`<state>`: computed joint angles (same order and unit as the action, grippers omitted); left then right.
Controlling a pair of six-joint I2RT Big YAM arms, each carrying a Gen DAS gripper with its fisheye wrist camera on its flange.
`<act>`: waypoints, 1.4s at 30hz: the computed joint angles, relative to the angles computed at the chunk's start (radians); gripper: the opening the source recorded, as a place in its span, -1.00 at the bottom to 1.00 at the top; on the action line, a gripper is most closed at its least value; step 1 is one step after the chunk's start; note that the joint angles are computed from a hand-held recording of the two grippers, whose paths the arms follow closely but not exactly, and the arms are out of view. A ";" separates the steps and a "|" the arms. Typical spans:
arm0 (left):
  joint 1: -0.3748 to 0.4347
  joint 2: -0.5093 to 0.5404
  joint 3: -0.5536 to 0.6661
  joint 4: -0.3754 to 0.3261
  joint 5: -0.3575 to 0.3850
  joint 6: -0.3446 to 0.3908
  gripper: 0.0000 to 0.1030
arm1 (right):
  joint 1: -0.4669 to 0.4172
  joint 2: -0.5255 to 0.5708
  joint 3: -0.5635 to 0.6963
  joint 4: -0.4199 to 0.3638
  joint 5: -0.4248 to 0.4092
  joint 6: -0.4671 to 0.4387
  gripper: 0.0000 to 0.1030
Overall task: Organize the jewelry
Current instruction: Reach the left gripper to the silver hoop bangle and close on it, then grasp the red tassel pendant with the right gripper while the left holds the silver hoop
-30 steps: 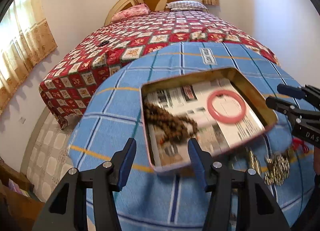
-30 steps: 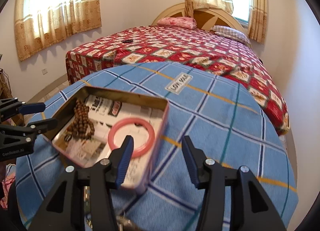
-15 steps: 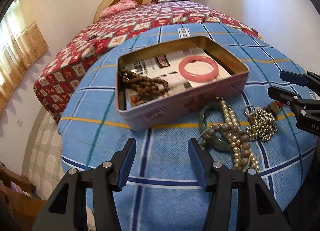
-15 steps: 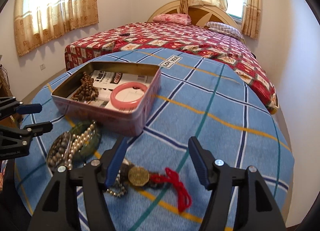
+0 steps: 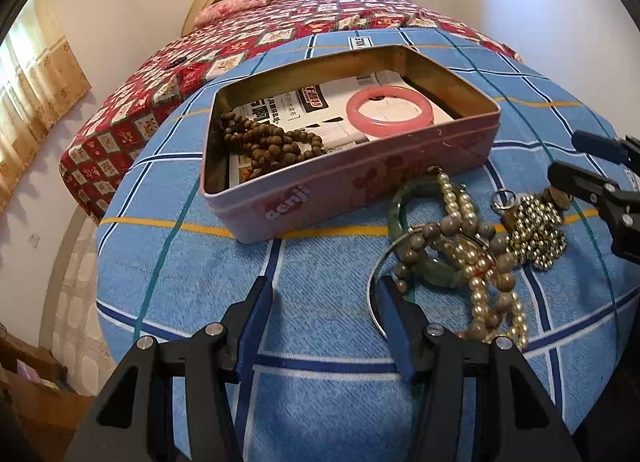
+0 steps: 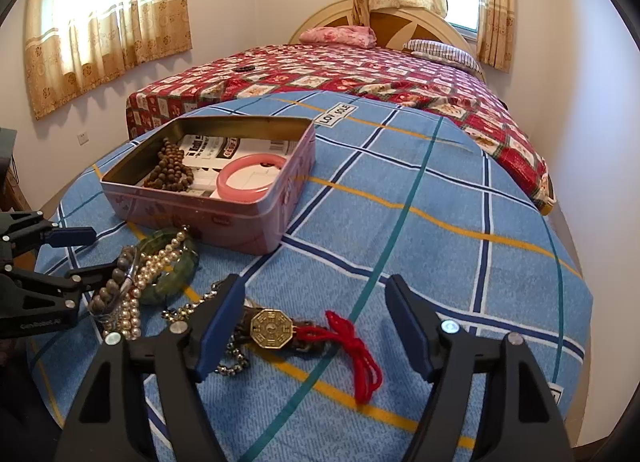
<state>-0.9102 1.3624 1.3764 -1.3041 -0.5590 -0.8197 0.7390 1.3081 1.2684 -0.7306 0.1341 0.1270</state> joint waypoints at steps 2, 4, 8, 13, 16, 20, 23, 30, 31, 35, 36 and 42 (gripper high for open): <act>0.006 -0.005 -0.005 0.012 0.005 0.003 0.06 | -0.001 -0.001 -0.003 -0.001 0.005 0.000 0.45; 0.005 -0.010 -0.012 0.033 0.015 0.028 -0.17 | -0.004 -0.007 -0.010 0.001 0.009 0.000 0.45; -0.004 -0.008 -0.010 0.067 0.054 0.081 -0.91 | -0.009 -0.011 -0.015 0.002 0.013 0.007 0.46; -0.003 -0.024 -0.014 0.076 0.064 0.075 -0.94 | -0.005 -0.014 -0.018 0.007 0.019 0.004 0.46; -0.007 -0.048 -0.012 0.082 0.043 0.073 -0.96 | -0.009 -0.017 -0.020 0.011 0.021 0.004 0.46; -0.014 -0.069 0.011 0.070 0.000 0.073 -0.96 | -0.018 -0.020 -0.024 0.011 0.019 0.007 0.46; -0.016 -0.079 0.025 0.064 -0.019 0.073 -0.96 | -0.024 -0.022 -0.024 0.011 0.020 0.007 0.46; -0.011 -0.086 0.030 0.060 -0.027 0.071 -0.96 | -0.034 -0.028 -0.031 0.003 0.010 0.001 0.45; -0.010 -0.085 0.027 0.062 -0.022 0.073 -0.96 | -0.035 -0.027 -0.031 -0.002 0.005 -0.001 0.45; -0.007 -0.086 0.021 0.065 -0.013 0.072 -0.96 | -0.036 -0.031 -0.035 -0.008 -0.021 -0.014 0.35; -0.007 -0.086 0.022 0.065 -0.012 0.072 -0.96 | -0.036 -0.033 -0.034 -0.010 -0.031 -0.022 0.24; -0.002 -0.088 0.013 0.067 -0.009 0.064 -0.96 | -0.052 -0.036 -0.029 -0.042 -0.066 -0.056 -0.29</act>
<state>-0.9122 1.2748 1.3897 -1.2370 -0.5685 -0.7562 0.6874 1.2718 1.2392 -0.7730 0.0682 0.0711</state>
